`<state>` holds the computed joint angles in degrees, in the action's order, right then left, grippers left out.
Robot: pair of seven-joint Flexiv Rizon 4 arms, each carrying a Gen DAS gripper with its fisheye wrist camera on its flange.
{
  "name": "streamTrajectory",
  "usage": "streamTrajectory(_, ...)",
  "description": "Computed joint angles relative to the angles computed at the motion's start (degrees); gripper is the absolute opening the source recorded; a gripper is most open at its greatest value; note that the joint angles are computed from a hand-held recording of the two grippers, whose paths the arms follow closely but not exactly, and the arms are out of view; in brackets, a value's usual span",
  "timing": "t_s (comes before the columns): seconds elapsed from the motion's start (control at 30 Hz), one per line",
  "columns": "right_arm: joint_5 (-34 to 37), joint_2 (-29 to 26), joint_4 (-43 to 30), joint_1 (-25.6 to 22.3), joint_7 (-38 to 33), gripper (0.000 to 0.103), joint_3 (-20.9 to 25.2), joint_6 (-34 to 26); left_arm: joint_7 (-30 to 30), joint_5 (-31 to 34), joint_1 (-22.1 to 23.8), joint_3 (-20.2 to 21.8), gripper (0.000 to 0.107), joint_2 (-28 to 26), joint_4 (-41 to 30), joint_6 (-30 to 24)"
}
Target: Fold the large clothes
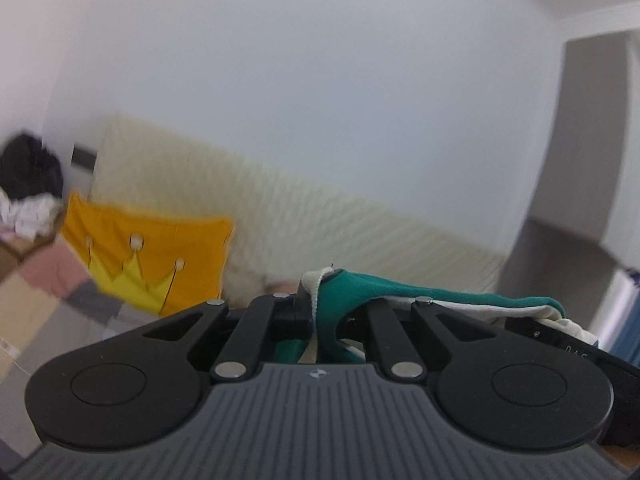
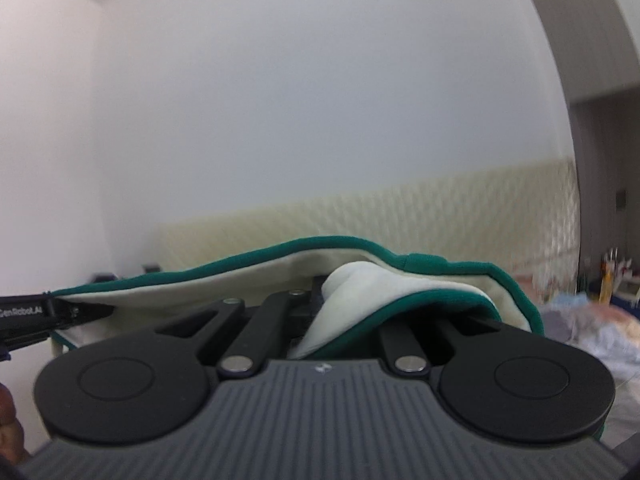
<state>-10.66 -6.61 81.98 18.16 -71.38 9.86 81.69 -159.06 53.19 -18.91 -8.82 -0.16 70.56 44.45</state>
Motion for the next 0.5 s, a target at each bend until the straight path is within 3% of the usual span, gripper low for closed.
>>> streamTrajectory(0.17,-4.0,-17.2,-10.9,0.8,1.6,0.005,-2.8,-2.0,4.9,-10.6,6.7,5.4,0.007,-14.8,-0.9,11.5)
streamTrajectory(0.33,-5.5,-28.4,-13.8,4.6,5.9,0.006,-7.6,-3.6,10.8,-19.9,11.6,5.6,0.008,-29.8,-2.5,17.7)
streamTrajectory(0.4,-6.3,-29.6,-10.8,6.6,9.9,0.006,-9.7,-3.5,14.1,-23.5,13.0,4.9,0.008,-35.2,-3.8,18.4)
streamTrajectory(0.5,-7.5,-32.3,-10.0,6.2,10.4,0.006,-9.2,-3.6,20.6,-28.3,15.8,3.6,0.008,-39.4,-3.8,19.9)
